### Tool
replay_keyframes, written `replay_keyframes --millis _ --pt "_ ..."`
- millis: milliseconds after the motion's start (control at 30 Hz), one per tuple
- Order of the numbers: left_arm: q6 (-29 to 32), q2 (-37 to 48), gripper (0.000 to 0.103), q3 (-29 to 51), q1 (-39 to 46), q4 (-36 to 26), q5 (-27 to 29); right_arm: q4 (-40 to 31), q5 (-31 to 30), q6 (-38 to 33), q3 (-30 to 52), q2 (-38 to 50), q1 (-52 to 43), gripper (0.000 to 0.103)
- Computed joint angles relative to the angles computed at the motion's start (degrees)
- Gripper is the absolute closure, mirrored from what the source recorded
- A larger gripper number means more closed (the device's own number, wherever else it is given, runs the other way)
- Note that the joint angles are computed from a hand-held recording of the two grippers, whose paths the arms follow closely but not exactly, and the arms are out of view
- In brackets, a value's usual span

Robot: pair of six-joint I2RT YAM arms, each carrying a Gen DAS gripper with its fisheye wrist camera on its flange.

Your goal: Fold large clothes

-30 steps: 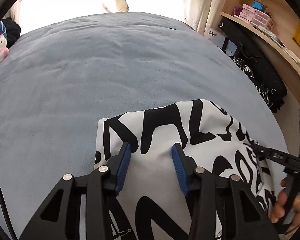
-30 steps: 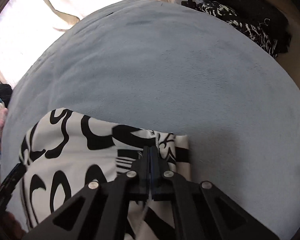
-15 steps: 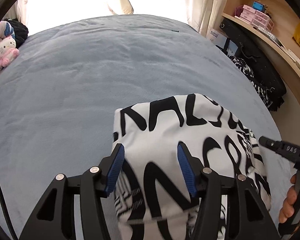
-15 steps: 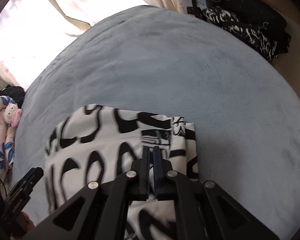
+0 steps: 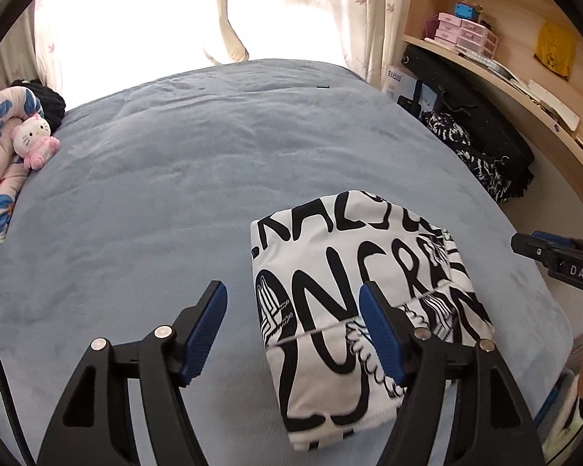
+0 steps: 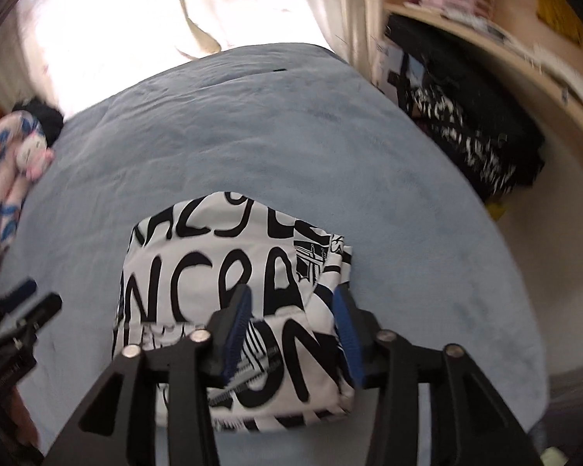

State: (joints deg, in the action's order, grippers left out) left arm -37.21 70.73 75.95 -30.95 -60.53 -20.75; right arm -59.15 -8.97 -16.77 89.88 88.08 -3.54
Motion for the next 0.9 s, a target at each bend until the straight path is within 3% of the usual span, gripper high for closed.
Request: replay_keyframes --millis 67,167,367,533,733,900 --pt "-0.7 -0.7 0.033 1.3 -1.0 -2.2 0.1 -0.2 1.0 -2.2 -0.7 -2.5 0.2 0.036" --pt "-1.8 -1.2 0.030 3.0 -2.6 -5.5 -0.2 -1.2 0.9 -4.9 -1.2 -4.8 0.0 0.025" --pt "-3.2 -0.7 0.029 2.6 -3.0 -7.3 0.9 -4.9 -2.8 -10.1 -0.8 -3.0 -2.1 0.025" --pt "-1.8 0.1 0.028 -1.6 -0.4 -3.9 5.1 -7.3 -6.7 -13.4 0.3 2.4 -5.1 0.025" --pt "-0.4 1.5 0.024 -11.8 9.0 5.8 21.8 -11.3 -10.9 -14.5 4.8 14.2 -8.8 0.025" --pt "-0.7 3.2 0.024 -19.7 14.4 14.2 31.0 -13.1 -13.6 -14.2 9.9 24.1 -11.0 0.025"
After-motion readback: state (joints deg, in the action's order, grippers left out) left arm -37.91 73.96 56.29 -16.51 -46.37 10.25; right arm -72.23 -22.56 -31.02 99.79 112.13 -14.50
